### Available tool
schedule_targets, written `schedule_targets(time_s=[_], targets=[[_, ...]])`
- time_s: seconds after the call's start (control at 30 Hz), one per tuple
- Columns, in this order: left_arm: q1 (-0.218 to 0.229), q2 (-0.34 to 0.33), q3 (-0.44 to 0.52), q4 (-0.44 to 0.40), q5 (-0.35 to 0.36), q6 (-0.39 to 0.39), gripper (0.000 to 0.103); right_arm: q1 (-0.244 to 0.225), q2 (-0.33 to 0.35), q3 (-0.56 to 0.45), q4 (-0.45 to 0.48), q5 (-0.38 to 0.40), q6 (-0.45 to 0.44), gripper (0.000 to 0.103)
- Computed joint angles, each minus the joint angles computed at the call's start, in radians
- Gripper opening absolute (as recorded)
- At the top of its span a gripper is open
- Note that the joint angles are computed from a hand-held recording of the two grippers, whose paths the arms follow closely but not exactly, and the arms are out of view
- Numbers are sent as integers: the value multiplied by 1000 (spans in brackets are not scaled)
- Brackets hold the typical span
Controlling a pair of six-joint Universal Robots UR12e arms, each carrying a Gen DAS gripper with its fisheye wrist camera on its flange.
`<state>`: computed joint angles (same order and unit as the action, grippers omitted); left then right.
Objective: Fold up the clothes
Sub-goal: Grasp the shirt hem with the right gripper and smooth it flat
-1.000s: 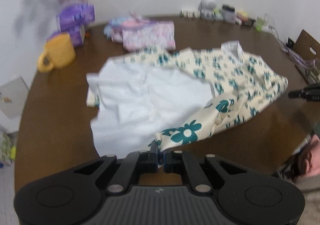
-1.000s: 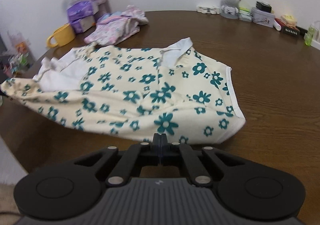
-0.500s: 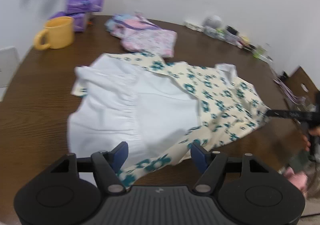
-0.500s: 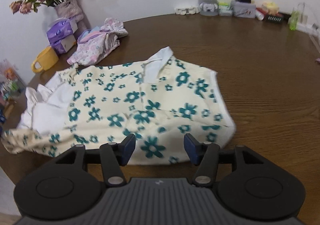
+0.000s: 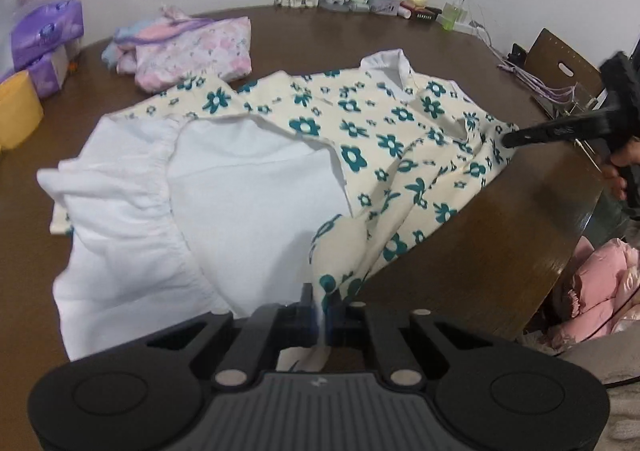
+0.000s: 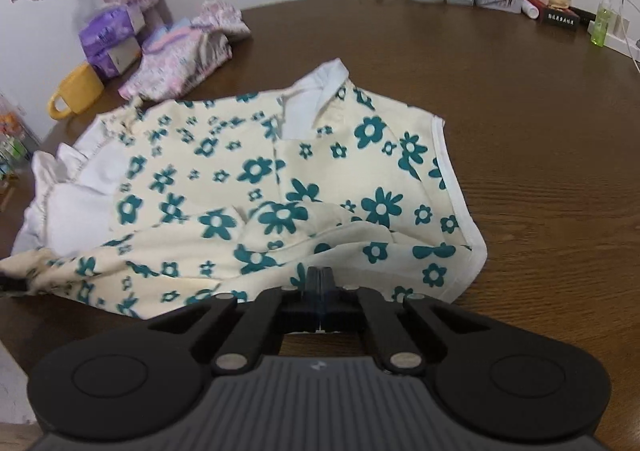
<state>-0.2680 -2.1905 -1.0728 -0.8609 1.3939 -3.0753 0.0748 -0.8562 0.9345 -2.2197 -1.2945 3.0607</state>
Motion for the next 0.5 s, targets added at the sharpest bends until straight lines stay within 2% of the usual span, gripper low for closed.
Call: schedule_targets(time_s=[0.13,0.23,0.3,0.37,0.4,0.43,0.5], targets=[[10,23,-30,-3,-33,-15,3,-11,-76,98,-46,8,-60,0],[12,19,-22,-62,-53,-36,4,-14,-109,138,6,-5,-80,0],[14,9,-5,-98,-73,-69,6,-14,-110,138,32,5,-90,5],[15,4,5,-101,-84,-107,16,-9,-104,136,0,27,-115,16],[16,4,4,-89,-85,-119,26,-5,-97,127,-11,40,-136,29],[15,7,-3,-68,-80,-128,41,0,-86,114,-22,54,-166,38],[14,14,-13,-39,-63,-135,53,16,-53,63,-27,61,-254,38]])
